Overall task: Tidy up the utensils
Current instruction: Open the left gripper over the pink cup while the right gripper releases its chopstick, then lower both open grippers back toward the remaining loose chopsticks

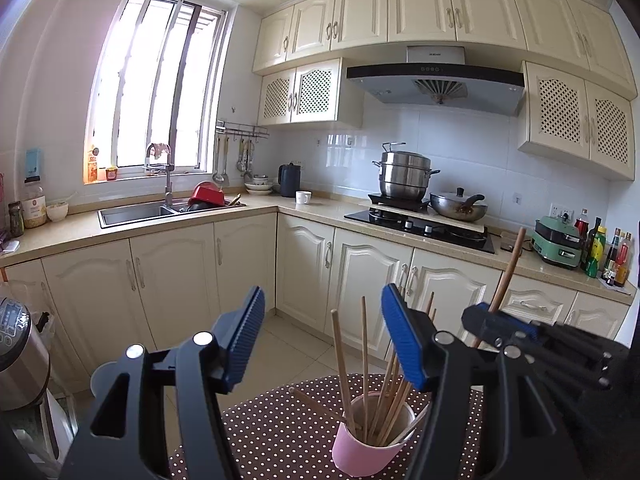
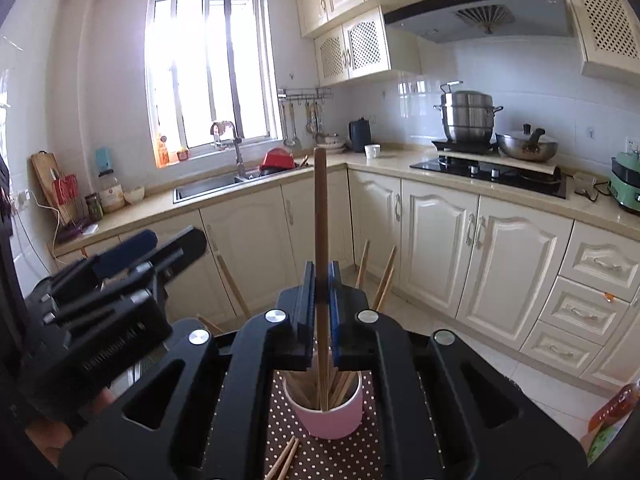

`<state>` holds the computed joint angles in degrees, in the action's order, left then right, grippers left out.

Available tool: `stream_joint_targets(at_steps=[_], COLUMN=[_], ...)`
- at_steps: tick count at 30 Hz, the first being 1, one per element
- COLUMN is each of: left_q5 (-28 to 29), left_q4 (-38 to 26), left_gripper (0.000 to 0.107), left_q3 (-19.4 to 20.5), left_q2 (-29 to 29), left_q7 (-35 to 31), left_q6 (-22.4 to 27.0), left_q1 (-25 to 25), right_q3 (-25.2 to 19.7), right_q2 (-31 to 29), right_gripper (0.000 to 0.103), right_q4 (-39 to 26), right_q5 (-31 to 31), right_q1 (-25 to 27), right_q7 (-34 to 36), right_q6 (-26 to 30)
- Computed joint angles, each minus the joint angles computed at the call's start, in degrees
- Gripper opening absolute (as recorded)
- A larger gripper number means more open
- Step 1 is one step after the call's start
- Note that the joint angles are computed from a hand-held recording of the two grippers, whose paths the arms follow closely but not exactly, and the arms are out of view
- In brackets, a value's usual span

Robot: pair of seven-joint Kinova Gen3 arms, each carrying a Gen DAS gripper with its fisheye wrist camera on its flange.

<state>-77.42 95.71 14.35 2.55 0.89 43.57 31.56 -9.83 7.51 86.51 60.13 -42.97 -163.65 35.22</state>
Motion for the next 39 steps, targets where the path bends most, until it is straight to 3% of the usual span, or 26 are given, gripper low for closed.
stream_joint_targets(at_steps=[15,30,39], left_q5=[-1.4,0.76,2.42], left_q4=[2.59,3.77,5.94], left_gripper=[0.069,0.071,0.071], left_q3=[1.12,2.7,5.72], left_q2=[-1.1,-3.62,-7.37], left_q7=[0.51,-1.85,-2.51], left_q6=[1.52,2.44,3.99], left_q1=[0.25,-1.02,-2.41], right_q3=[1.06,0.13,-2.74], right_q2=[1.56,0.44,-3.13], right_gripper=[0.007,0.007,0.007], right_q4=[1.26,1.22,3.76], right_q5=[-4.85,-3.43,-0.78], right_q1=[0.09,-1.48,-1.56], right_q7=[0.81,-1.56,-4.8], right_q6=[-0.19,3.46,5.01])
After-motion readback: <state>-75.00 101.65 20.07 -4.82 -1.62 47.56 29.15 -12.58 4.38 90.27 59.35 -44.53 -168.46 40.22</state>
